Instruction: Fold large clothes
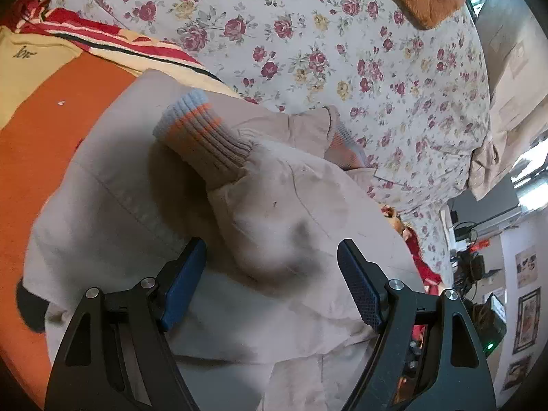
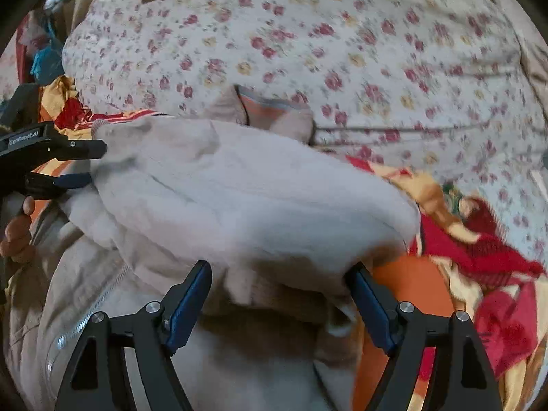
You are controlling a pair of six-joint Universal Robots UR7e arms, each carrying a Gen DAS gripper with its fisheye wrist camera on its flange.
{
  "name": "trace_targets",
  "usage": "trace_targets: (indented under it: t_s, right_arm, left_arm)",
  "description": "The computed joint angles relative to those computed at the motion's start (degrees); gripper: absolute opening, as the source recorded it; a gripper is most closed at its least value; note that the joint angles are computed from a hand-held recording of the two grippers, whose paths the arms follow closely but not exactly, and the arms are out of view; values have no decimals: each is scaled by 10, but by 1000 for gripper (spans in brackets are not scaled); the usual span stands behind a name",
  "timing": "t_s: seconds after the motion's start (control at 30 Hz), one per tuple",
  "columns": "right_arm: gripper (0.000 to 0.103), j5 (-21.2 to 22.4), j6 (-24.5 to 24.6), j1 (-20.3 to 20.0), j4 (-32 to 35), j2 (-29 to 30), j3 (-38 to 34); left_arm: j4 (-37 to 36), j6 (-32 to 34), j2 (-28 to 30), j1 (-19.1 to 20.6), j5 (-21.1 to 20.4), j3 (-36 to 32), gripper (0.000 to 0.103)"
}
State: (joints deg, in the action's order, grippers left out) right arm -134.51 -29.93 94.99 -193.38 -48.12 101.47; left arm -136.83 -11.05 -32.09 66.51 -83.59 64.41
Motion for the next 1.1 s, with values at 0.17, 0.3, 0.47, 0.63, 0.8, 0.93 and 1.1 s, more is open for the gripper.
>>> trace_targets:
  t_s: [0.17,0.3,0.47,0.63,0.8,0.93,1.1]
  right_arm:
    - [88,-77,-122,15,-107,77,-61]
    - [88,-102,-153,7,-138,94,-75]
    - [88,-26,-41,0,-81,25,-9]
    - [97,19,-27,2,-97,12,17]
    - [97,-30,-121,10,-176,81,-40]
    - [97,-97,-224,13,-270,140,-111]
    - [97,-114,-157,2,-308,78,-70]
  left_arm:
    - [-18,-14,6,9,-33,-10,79]
    - [-19,-30,19,15,-34,-31,79]
    - [-5,-23,36,13,-11,-59,28]
    - [-41,-9,17,5,-33,-35,14]
    - [-79,-3,-19,-11,-89,-4,12]
    - [-112,-16,-44,-18,-132,16,11]
    - [-123,-21,-55,-25,-169,21,10]
